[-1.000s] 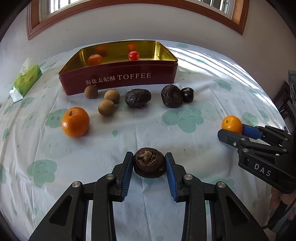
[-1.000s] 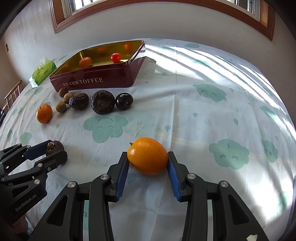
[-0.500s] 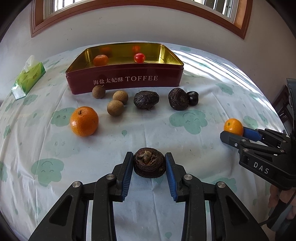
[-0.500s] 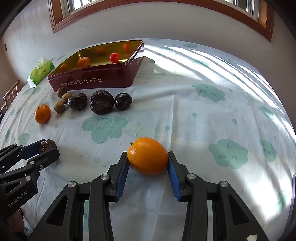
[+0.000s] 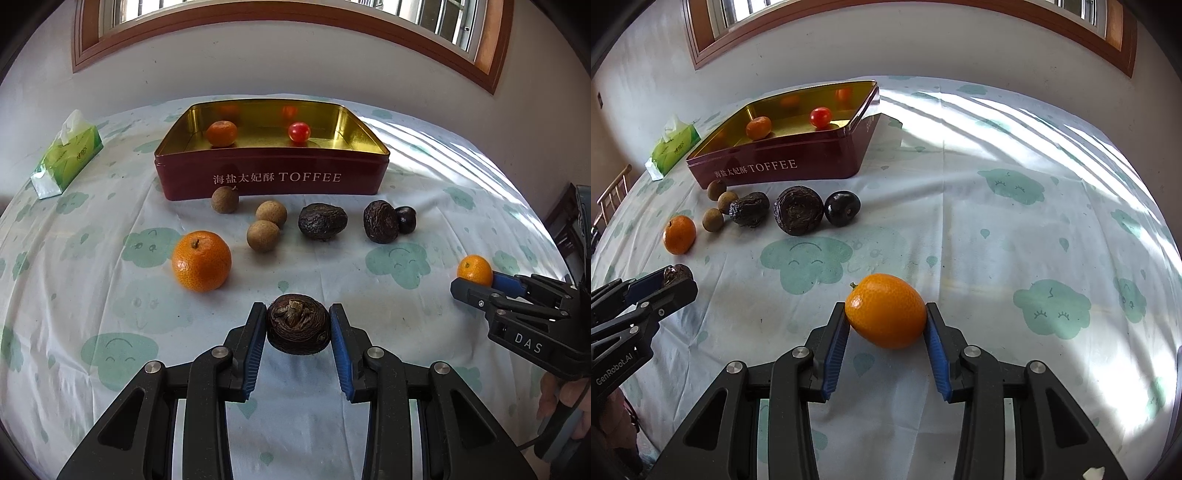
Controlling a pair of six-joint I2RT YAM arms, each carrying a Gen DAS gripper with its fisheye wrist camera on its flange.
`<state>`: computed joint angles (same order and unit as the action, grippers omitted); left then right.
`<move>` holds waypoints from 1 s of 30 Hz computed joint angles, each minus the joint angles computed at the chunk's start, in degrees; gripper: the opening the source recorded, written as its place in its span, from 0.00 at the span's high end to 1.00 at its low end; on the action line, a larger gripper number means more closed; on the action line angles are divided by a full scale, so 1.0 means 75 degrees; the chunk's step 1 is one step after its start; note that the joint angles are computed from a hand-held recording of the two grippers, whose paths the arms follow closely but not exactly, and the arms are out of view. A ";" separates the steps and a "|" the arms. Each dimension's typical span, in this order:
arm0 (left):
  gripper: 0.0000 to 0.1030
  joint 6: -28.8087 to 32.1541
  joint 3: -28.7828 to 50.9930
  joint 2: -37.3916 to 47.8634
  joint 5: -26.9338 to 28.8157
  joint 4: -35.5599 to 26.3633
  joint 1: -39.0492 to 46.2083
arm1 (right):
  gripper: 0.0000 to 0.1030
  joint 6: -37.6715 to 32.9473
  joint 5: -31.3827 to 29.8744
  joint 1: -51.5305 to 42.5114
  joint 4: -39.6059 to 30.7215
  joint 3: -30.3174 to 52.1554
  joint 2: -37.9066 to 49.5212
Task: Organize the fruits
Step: 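Carry the orange and dried date over the TOFFEE tin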
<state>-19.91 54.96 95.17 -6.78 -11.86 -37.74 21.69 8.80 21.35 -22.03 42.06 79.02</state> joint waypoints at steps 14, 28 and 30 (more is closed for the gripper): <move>0.66 0.0582 0.0561 -0.0038 -0.0003 0.0125 0.0975 | 0.64 -0.0239 -0.0125 -0.0025 0.0130 0.1259 0.0294; 0.66 0.1134 0.3135 0.1558 0.0514 -0.0366 0.1937 | 0.64 -0.0831 -0.0333 -0.0174 0.0407 0.3576 0.2551; 0.66 0.1274 0.3463 0.1819 0.0377 -0.0432 0.1905 | 0.64 -0.0935 -0.0293 -0.0126 0.0406 0.3911 0.2868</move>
<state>-10.35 80.93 108.81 -3.95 -15.10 -23.45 14.67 6.60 20.41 -18.99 71.40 100.53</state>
